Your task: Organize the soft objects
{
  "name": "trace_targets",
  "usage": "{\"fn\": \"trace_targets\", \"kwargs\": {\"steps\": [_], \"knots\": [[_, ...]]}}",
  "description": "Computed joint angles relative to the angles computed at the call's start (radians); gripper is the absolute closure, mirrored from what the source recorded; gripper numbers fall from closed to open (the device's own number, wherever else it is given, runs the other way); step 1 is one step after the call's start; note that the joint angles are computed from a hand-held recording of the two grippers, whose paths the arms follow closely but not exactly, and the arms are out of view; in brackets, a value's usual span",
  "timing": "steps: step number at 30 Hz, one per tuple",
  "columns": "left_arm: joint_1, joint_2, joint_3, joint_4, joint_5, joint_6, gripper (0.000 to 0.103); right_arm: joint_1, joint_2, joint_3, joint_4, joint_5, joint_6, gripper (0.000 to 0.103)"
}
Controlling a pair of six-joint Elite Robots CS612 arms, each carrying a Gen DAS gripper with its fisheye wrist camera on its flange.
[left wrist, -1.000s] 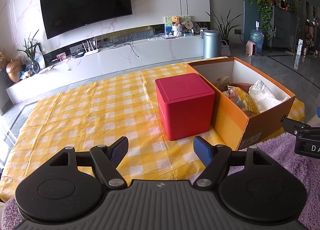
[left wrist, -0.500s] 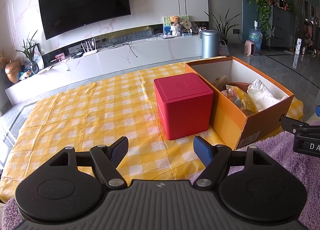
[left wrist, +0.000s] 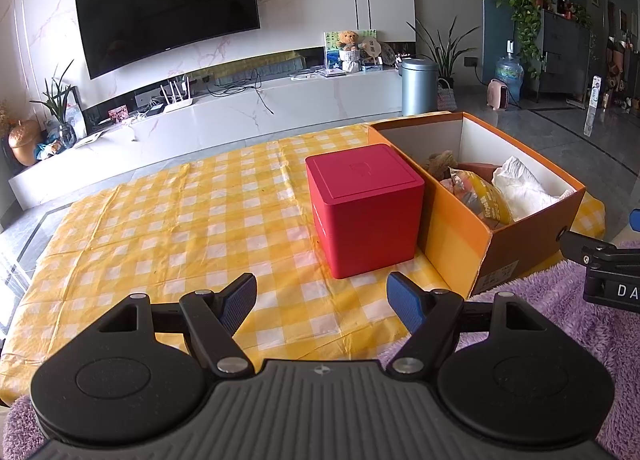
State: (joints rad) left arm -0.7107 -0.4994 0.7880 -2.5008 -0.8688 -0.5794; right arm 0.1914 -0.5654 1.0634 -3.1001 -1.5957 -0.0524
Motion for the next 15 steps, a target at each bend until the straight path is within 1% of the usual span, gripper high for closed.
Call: {"fn": "trace_targets", "kwargs": {"steps": [15], "knots": [[-0.001, 0.003, -0.002, -0.005, -0.006, 0.009, 0.016, 0.000, 0.000, 0.000, -0.001, 0.000, 0.000, 0.008]]}}
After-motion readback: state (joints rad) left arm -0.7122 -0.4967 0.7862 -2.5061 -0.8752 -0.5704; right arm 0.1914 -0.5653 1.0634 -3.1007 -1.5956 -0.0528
